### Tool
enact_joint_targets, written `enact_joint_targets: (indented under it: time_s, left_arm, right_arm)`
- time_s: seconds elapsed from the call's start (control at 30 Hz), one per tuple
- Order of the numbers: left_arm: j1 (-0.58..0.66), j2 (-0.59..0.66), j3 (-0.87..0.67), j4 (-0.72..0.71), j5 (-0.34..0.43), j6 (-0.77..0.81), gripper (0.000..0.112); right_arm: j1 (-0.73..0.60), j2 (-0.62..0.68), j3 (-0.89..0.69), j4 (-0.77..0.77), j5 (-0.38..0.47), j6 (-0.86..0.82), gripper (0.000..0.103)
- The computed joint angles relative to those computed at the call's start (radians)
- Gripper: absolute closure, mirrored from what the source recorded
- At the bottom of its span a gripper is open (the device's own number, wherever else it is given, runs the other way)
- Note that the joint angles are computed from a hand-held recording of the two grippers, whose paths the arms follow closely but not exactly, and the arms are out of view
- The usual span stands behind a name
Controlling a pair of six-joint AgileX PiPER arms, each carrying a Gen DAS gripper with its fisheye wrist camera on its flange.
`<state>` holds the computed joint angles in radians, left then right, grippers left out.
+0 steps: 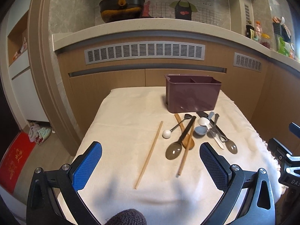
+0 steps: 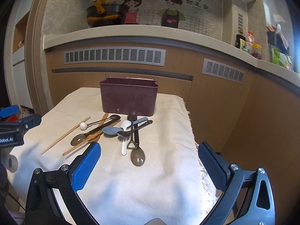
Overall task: Organize utensils
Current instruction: 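Reach the right gripper down and grasp the white-ball-handled spoon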
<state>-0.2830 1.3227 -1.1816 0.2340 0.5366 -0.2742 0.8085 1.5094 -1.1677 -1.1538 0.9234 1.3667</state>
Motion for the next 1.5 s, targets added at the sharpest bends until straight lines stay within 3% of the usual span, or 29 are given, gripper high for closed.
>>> enact_joint_targets:
  time_s: [0.37,0.53,0.73,0.8,0.87,0.93,1.03,1.1,1.17,1.23,1.37,1.5]
  left_arm:
    - [0.159,0.281,-0.232,-0.24,-0.005,0.202,0.009]
    - [0.188,0.417,-0.383,-0.319,0.061,0.274,0.009]
    - [0.213,0.548,-0.558,-0.428,0.163,0.386,0.009]
    - [0.217,0.573,-0.588,-0.418,0.161,0.352,0.009]
    - [0.225,0.601,-0.625,-0.417,0.179,0.319,0.009]
    - [0.241,0.62,-0.646,-0.444,0.197,0.324,0.009]
    - [0.262,0.607,-0.615,-0.462,0.172,0.332,0.009]
    - [0.272,0.594,-0.591,-0.448,0.155,0.329,0.009]
    - [0.286,0.582,-0.569,-0.454,0.146,0.333,0.009]
    - [0.297,0.574,-0.553,-0.466,0.144,0.348,0.009]
    - [0.284,0.538,-0.479,-0.382,0.081,0.308,0.009]
    - [0.305,0.528,-0.453,-0.436,0.094,0.36,0.009]
  right_arm:
    - [-0.181,0.252,-0.287,0.256,-0.18,-0.467,0.0]
    - [-0.273,0.38,-0.486,0.431,-0.178,-0.672,0.0]
    - [-0.323,0.527,-0.733,0.573,-0.093,-0.772,0.0]
    - [-0.32,0.575,-0.801,0.624,-0.064,-0.789,0.005]
    - [-0.312,0.612,-0.847,0.688,-0.062,-0.836,0.028]
    - [-0.302,0.643,-0.888,0.738,-0.049,-0.892,0.037]
    - [-0.278,0.668,-0.917,0.781,-0.051,-0.952,0.038]
    - [-0.261,0.691,-0.951,0.781,-0.036,-0.975,0.045]
    - [-0.262,0.735,-1.032,0.844,0.014,-1.017,0.063]
    - [-0.267,0.787,-1.127,0.903,0.074,-1.039,0.064]
    - [-0.252,0.832,-1.207,0.919,0.107,-1.045,0.064]
    - [-0.23,0.798,-1.136,0.966,0.035,-1.136,0.064]
